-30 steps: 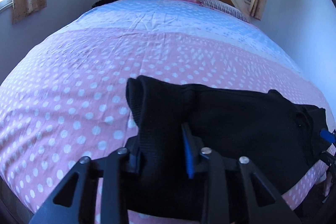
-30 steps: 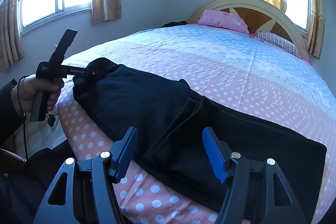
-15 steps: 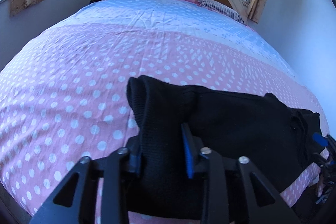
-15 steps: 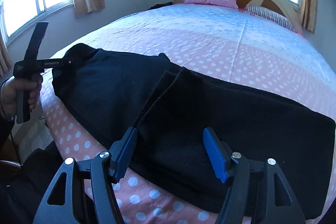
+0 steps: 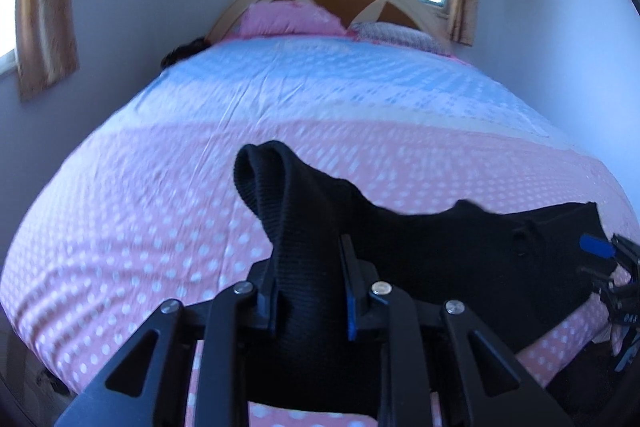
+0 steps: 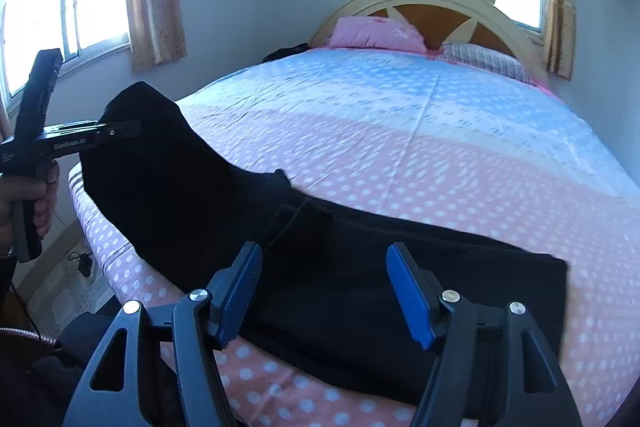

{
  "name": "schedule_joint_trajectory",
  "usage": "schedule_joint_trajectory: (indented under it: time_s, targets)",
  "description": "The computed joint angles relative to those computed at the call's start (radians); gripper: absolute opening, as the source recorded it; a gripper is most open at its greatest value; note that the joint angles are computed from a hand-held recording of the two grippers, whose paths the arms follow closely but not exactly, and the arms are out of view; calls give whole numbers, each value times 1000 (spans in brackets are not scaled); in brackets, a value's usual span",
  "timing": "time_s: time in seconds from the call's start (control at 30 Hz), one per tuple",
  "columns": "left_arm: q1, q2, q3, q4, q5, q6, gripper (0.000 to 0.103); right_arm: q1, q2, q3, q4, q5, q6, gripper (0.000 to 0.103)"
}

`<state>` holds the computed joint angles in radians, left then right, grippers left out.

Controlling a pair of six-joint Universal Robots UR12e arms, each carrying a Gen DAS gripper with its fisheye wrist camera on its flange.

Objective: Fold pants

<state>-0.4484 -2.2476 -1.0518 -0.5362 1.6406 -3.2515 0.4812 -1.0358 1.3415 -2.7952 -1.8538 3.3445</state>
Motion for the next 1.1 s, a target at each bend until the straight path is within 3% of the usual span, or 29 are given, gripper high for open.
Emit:
schedule_joint_trajectory:
  time_s: [0.23,0.47,0.6,0.9,1.0,1.1]
  targets:
    - [-32,3,35,16,-47,55,24,-8,-51,68,-23,-66,37,66]
    - [-49,-40,141,-55,-250,31,24,-35,-102,143,-56,-134,142,67]
    - [-68,-75,214,-108,-295,60,24,-57,-126,178,-54,-164,230,67]
    - [-107,-202,454,-276,-389,61,24,-107,-177,261,-50,-208,470,67]
    - [-129,-238,528,-333,-397,70,24,-117,-189,278,-49,-212,505,67]
    - [-152,-314,664,-420,-397,98,24,-124,-191,286,-55,-209,518,67]
